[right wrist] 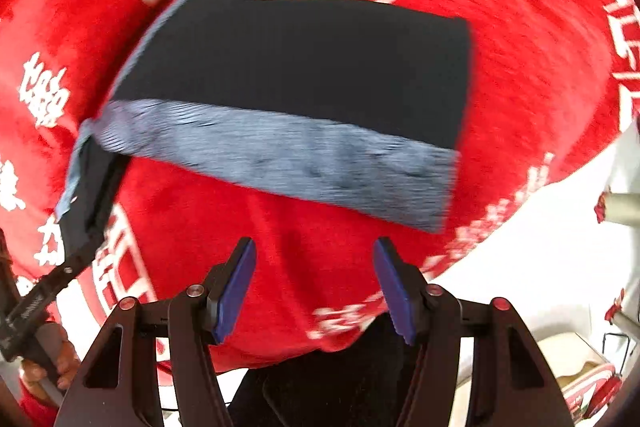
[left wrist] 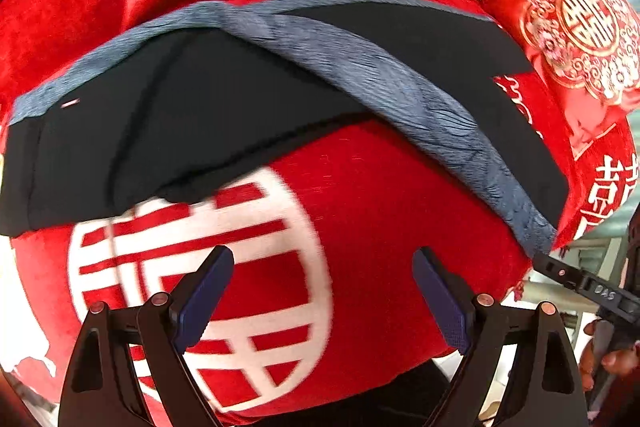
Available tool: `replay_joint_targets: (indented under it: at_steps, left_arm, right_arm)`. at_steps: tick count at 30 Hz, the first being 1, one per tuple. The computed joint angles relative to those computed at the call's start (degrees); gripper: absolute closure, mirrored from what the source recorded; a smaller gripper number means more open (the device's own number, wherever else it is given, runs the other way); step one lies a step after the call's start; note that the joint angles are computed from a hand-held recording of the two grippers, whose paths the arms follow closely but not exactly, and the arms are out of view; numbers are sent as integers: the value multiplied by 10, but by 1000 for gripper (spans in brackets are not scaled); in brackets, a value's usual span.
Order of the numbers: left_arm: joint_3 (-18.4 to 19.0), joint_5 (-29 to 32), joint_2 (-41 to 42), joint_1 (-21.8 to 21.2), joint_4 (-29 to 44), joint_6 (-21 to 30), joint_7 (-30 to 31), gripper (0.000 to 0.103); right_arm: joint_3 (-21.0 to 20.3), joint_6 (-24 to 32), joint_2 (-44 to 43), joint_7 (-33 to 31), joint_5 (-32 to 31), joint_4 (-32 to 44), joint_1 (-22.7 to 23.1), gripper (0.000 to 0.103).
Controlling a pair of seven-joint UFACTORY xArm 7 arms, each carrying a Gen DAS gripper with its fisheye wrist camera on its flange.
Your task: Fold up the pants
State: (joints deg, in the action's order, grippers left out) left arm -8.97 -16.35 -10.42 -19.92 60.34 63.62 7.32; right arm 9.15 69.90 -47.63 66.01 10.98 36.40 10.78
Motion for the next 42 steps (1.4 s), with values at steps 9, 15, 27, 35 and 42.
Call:
replay_joint_targets:
  at_steps: [9, 15, 27, 35, 42]
  left_arm:
    - [-39, -7, 94, -44, 66, -13, -81, 11]
    - [-49, -18, 134, -66, 94, 1, -127, 11]
    - [-56, -64, 205, -82, 183, 13, -201, 81]
    - [-44, 25, 284, -103, 354, -3, -269, 81]
    - [3, 213, 337, -141, 472, -20, -319, 10]
  right_arm:
    - [-57, 27, -108, -54, -2, -91, -29, 38]
    - [-115, -30, -164, -146, 37, -142, -46, 47]
    - [-191, -49, -38, -348, 120, -33, -44, 100]
    - [-273, -62, 192, -554, 127, 214, -59, 100]
    - [-305, -40, 455, -668, 174, 452, -92, 100]
